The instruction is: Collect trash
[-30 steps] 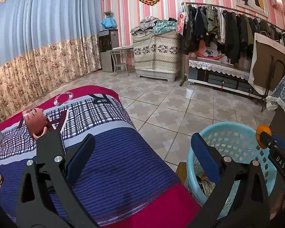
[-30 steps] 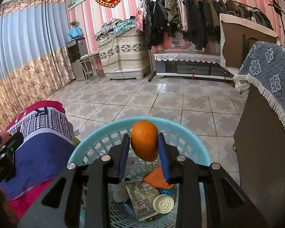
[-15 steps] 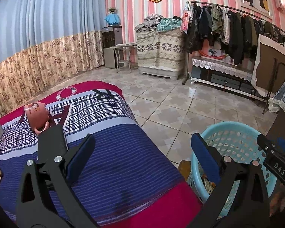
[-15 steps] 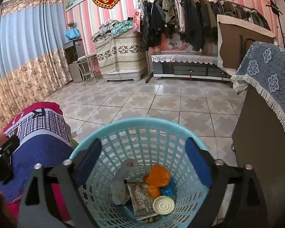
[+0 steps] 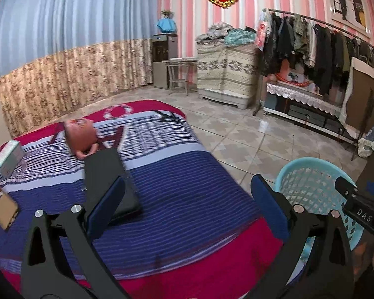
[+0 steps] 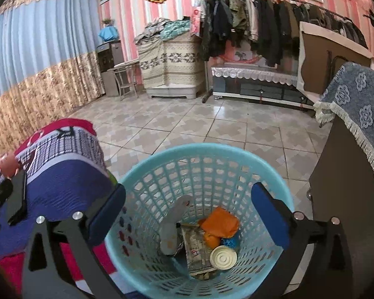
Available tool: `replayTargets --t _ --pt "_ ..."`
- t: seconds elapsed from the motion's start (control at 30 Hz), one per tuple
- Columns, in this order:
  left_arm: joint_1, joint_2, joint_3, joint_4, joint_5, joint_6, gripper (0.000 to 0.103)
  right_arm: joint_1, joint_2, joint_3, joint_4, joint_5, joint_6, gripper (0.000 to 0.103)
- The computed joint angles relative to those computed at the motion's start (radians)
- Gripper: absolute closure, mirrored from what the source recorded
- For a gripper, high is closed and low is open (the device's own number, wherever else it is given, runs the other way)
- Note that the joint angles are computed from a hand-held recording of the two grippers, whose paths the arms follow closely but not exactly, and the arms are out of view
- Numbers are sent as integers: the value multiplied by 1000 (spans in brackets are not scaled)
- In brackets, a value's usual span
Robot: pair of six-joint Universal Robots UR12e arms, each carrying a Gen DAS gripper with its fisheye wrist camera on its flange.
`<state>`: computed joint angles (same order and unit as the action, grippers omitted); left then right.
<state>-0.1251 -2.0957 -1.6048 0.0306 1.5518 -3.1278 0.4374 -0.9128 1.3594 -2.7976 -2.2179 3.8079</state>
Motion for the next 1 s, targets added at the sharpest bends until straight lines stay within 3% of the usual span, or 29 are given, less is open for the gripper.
replayTargets --t 0.3,0.7,1.0 --pt "61 103 -120 76 5 80 5 60 3 -23 -103 -1 -104 5" --pt "167 239 -283 136 -34 76 5 134 22 -48 -183 61 -162 5" --pt "218 266 -358 167 -19 53 6 182 37 -63 -211 70 -259 5"
